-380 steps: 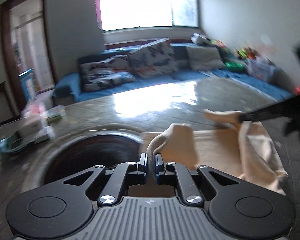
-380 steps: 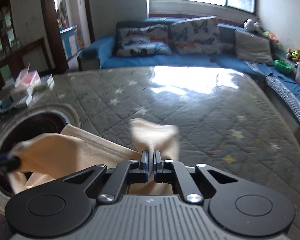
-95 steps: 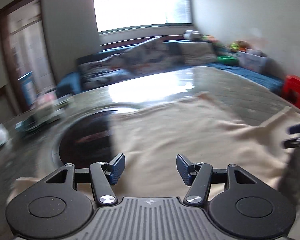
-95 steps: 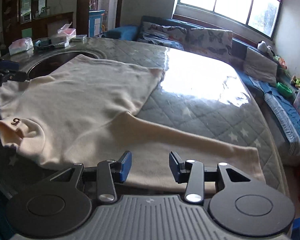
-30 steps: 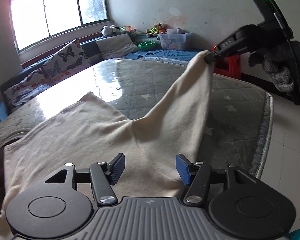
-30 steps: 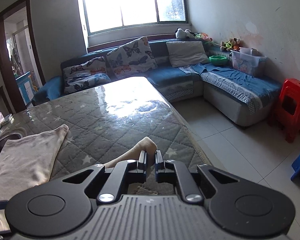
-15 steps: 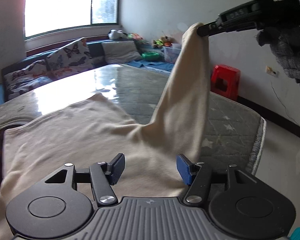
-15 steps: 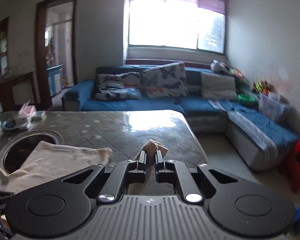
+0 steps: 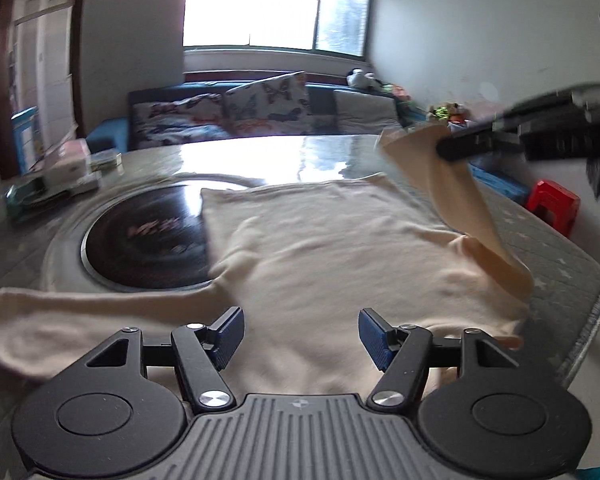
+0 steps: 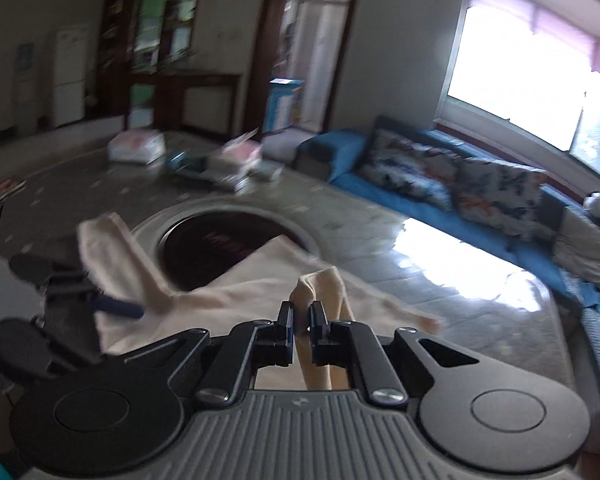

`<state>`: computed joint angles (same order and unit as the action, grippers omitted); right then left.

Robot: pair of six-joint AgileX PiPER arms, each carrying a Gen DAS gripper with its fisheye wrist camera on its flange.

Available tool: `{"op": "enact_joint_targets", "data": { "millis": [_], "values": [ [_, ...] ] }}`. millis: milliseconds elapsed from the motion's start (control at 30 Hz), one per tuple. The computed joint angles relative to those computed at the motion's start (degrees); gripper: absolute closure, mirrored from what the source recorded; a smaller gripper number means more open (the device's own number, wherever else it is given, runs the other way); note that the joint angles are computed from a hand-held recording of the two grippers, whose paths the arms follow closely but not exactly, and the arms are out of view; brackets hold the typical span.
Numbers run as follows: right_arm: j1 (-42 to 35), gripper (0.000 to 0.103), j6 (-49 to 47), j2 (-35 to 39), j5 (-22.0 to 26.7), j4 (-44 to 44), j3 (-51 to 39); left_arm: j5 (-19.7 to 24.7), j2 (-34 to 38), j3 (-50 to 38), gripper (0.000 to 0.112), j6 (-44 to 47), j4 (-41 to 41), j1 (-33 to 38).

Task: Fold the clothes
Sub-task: 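Fold the held sleeve across the sweatshirt body with the right gripper, then release the sleeve with the right gripper and withdraw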

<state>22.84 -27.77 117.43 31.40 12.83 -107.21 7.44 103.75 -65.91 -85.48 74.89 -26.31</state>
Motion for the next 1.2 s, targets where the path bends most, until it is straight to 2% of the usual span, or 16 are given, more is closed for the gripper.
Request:
{"op": "enact_joint_targets", "data": {
  "millis": [100,233,400,467,567,633,800,900,1000,1100,1200],
  "values": [
    [1.6,0.096,-3.52,2.96,2.55,3.97,-1.12,0.88,-1.2,2.26,0.046,-4.99,3.8,0.72],
    [2.45,0.091,-6.87,5.34,5.0,8.45,-2.34,2.13,-1.39,2.57,0.046,-4.71,2.97,0.44],
    [-0.39,0.088,-12.72,-0.1,3.6,13.37,5.15,3.97,-0.73,0.97,0.046,-2.65,1.74,-0.73],
    [-2.2,0.088,-11.88,-1.94,3.0,11.59,7.97,4.18,-0.54,0.45,0.047,-4.85,4.49,-1.42],
    [-5.13,0.088,-9.05,-3.43,3.5,8.4,10.94,3.1,0.79,-1.68,0.05,-2.47,3.0,-1.88],
    [-7.57,0.088,-7.35,-4.62,3.33,6.71,14.13,2.73,2.5,-4.23,0.05,6.13,-5.0,-2.02],
    [-11.64,0.088,-9.62,-5.97,2.17,11.02,20.07,5.28,7.56,-11.39,0.052,28.6,-27.23,-2.44],
    [-12.71,0.088,-11.39,-5.76,2.0,13.0,21.77,7.1,9.83,-14.59,0.064,37.83,-36.23,-2.51],
    [-13.3,0.088,-13.65,-5.93,2.66,14.55,21.72,8.23,10.95,-16.23,0.065,41.38,-39.16,-2.77],
    [-13.49,0.088,-15.32,-5.89,2.04,15.96,19.82,8.58,11.37,-16.98,0.073,41.77,-39.41,-2.96],
    [-13.8,0.088,-15.33,-3.9,1.3,16.48,16.37,9.25,11.29,-17.01,0.093,38.15,-35.56,-3.46]
  ]
}}
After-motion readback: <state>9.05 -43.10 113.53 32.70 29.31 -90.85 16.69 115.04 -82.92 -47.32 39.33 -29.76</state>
